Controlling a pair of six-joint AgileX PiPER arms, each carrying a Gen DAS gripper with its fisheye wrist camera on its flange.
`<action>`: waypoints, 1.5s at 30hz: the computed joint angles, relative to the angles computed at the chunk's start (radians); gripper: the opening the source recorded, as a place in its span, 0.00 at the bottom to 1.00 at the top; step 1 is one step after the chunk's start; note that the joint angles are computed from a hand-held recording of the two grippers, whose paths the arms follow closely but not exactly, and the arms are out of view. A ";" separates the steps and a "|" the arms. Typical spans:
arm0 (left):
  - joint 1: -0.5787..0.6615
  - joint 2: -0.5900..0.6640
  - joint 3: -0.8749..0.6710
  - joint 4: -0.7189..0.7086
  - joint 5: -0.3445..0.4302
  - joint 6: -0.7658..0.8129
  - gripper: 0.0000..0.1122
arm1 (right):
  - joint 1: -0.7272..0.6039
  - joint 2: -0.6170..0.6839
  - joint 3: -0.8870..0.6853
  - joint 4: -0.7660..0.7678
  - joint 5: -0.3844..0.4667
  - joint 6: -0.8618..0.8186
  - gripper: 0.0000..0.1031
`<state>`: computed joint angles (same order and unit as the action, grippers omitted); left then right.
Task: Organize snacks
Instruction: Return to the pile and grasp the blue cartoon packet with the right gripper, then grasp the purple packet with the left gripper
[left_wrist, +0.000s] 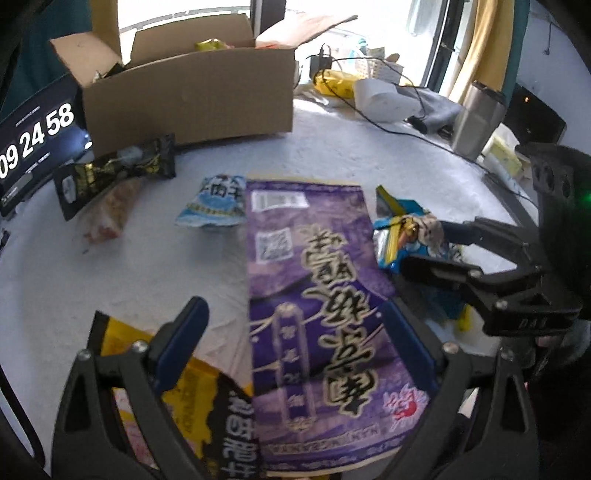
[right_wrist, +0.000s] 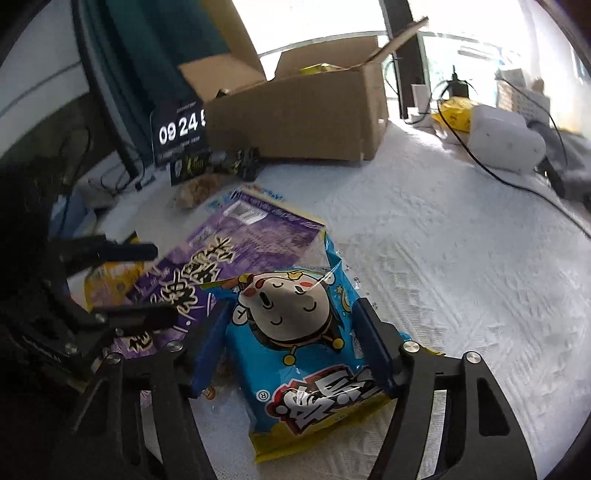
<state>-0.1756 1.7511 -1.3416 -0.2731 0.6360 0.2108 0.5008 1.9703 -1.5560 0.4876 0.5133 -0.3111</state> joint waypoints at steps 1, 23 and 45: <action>-0.002 0.007 -0.011 0.001 0.008 0.001 0.57 | -0.012 -0.006 0.011 0.057 -0.004 -0.046 0.66; 0.002 0.009 -0.044 -0.167 -0.011 0.189 0.16 | -0.054 -0.061 0.000 0.037 -0.050 -0.006 0.66; 0.048 0.088 -0.138 -0.300 0.167 0.140 0.62 | -0.028 0.008 -0.110 -0.267 0.030 0.297 0.66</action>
<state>-0.1281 1.8386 -1.4793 -0.5732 0.8030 0.3513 0.4730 1.9784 -1.6662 0.2203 0.5429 -0.0144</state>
